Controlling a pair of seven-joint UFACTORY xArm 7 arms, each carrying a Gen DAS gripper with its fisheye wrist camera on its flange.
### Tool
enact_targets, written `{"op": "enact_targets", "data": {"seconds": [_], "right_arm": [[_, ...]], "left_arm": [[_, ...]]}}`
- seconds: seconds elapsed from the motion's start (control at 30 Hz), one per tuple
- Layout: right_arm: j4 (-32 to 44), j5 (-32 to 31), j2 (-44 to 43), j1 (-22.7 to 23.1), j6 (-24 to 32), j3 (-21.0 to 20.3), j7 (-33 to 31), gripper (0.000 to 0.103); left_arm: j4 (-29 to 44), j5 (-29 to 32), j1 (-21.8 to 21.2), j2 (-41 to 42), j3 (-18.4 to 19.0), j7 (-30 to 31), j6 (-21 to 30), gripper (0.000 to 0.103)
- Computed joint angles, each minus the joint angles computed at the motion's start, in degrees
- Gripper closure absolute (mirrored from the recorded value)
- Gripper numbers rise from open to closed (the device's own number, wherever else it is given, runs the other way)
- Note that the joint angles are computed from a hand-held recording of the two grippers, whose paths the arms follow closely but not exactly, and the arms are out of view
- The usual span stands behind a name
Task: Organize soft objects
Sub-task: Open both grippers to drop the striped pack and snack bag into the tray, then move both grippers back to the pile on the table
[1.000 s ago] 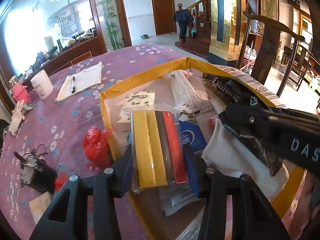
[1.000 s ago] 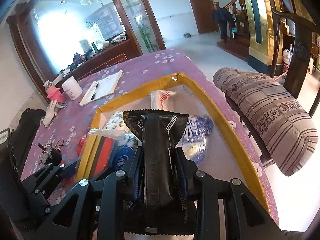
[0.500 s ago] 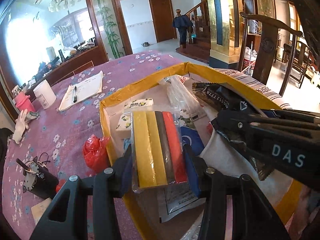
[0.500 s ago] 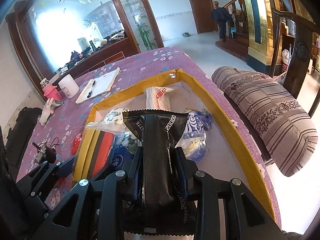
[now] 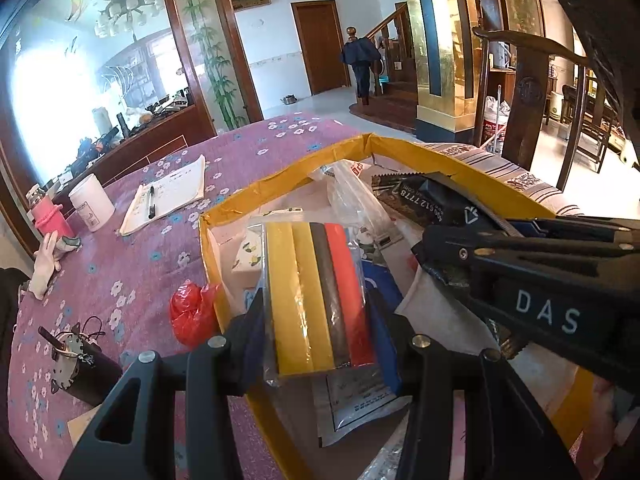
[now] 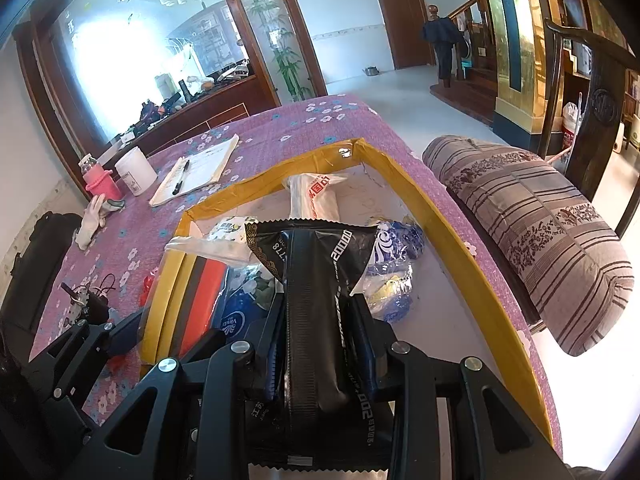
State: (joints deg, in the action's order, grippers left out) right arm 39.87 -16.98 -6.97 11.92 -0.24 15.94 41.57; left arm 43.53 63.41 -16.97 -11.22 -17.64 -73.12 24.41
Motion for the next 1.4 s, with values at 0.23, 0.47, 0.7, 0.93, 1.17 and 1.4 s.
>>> {"op": "enact_targets", "data": {"seconds": [0.23,0.47,0.7,0.93,1.17,1.4], "right_arm": [[0.0,-0.2,0.0,-0.1,-0.1,0.0,0.1,0.069],[0.1,-2.6,-0.2,-1.8,0.3,1.4,2.2,0.069],[-1.2,-0.1,-2.4,-0.3,-0.1,0.3,0.9,0.047],[-5.4,2.4,-9.2,-3.7,-2.4,4.3,1.8,0.039],[-11.5,5.7,-22.6,-10.6,-2.6,13.3,5.8,0.023],[-16.3,7.6,-35.4,-11.4,2.0,19.0,12.3,0.014]], "left_arm": [[0.0,1.9,0.1,-0.2,-0.3,-1.2,0.3,0.057],[-0.1,2.8,-0.3,-0.3,-0.3,-2.0,0.7,0.057],[-0.1,4.5,-0.5,-0.8,-0.5,-3.3,1.2,0.047],[-2.0,4.9,-0.4,-4.9,-1.2,-3.7,0.7,0.036],[-6.5,1.4,1.0,-13.1,-3.6,-1.1,-0.6,0.025],[-16.0,-8.2,-0.3,-26.4,-3.4,6.6,-0.6,0.014]]}}
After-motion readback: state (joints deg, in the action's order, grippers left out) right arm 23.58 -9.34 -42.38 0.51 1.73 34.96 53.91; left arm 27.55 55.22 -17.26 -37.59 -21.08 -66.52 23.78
